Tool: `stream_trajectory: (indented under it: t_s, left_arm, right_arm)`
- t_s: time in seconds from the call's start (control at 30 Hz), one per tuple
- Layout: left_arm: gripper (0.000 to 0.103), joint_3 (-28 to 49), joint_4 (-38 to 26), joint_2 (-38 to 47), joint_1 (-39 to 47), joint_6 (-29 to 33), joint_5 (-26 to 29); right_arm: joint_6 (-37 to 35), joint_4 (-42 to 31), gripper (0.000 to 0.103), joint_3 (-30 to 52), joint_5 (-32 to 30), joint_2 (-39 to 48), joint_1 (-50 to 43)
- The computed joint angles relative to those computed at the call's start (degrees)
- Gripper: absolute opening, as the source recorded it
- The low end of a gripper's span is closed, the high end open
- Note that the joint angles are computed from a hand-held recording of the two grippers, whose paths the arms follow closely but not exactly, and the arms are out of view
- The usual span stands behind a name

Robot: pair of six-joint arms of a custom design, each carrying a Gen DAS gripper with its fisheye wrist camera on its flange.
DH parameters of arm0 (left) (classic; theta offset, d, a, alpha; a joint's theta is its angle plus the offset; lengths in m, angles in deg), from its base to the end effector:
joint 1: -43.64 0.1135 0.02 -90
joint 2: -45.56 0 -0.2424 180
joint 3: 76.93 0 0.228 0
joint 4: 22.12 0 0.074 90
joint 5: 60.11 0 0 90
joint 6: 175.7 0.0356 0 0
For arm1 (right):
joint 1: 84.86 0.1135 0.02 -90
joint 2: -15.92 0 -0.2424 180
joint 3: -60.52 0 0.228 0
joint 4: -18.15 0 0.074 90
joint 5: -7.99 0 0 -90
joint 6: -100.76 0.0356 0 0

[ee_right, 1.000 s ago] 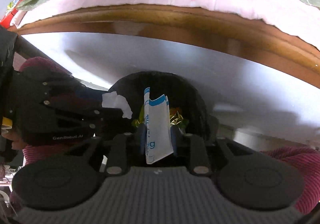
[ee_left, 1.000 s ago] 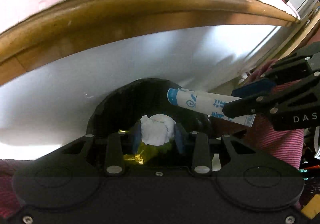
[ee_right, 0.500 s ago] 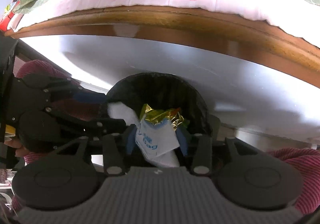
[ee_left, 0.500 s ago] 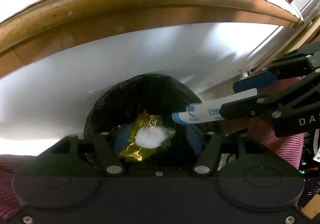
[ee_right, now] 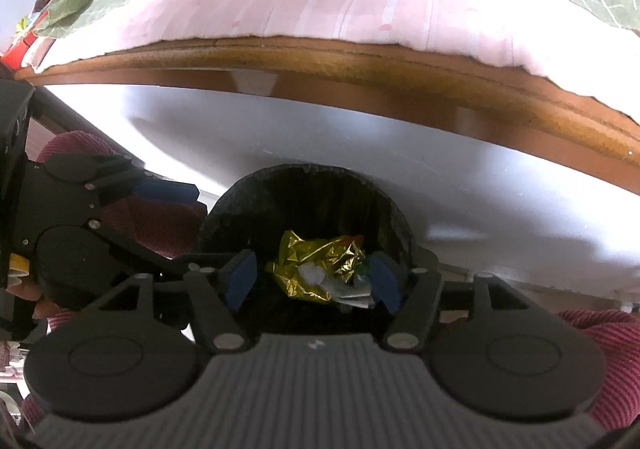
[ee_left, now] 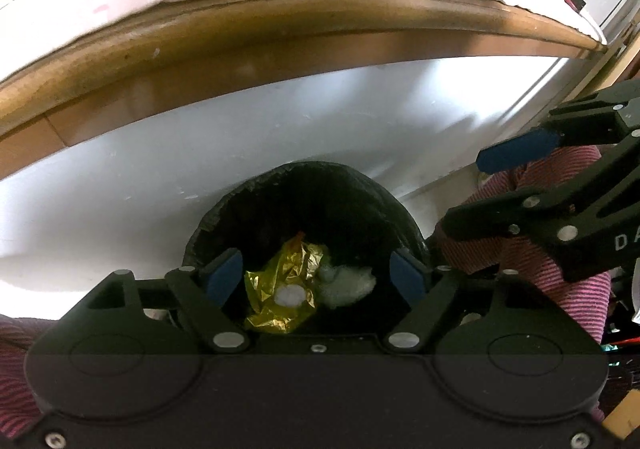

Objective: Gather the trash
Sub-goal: 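Open both grippers to release the tissue ball and packet into the trash bag, then raise both open grippers back over the bed cover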

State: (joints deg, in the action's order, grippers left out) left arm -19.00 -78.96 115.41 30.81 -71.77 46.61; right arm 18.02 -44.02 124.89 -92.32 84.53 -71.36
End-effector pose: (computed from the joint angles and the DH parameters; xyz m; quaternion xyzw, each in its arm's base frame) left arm 0.1915 -0.0541 0.1932 0.2511 0.9398 -0.1411 0.1837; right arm 0.1955 0.0535 0.2224 -0.0714 0.9725 0.1232 0.1844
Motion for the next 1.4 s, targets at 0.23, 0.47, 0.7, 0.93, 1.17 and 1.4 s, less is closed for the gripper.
stream_trajectory:
  t_s: [0.23, 0.47, 0.7, 0.93, 1.17, 1.4]
  left_arm:
    - [0.08, 0.27, -0.49, -1.3, 0.32, 0.54, -0.16]
    - [0.083, 4.83, -6.04, -7.23, 5.39, 6.26, 3.93]
    - [0.088, 14.36, -9.92, -10.12, 12.77, 9.41, 11.16]
    - [0.09, 20.42, -3.06, -8.69, 13.93, 5.72, 11.01]
    - [0.092, 27.89, 7.79, 0.65, 13.88, -1.72, 7.2]
    - [0.092, 41.65, 13.7, 15.37, 15.46, -7.45, 2.05]
  right_arm:
    - [0.11, 0.74, 0.085, -1.2, 2.72, -2.3, 2.11]
    - [-4.8, 0.85, 0.085, 0.41, -0.68, -7.34, -1.05]
    - [-7.58, 5.07, 0.087, 4.46, -5.35, -10.8, -6.16]
    - [-6.58, 11.81, 0.087, 7.76, -3.93, -9.04, -8.12]
    - [-3.07, 21.59, 0.089, 10.89, -0.69, -3.38, -9.12]
    - [-1.15, 24.82, 0.089, 20.81, -1.99, 7.21, -13.2]
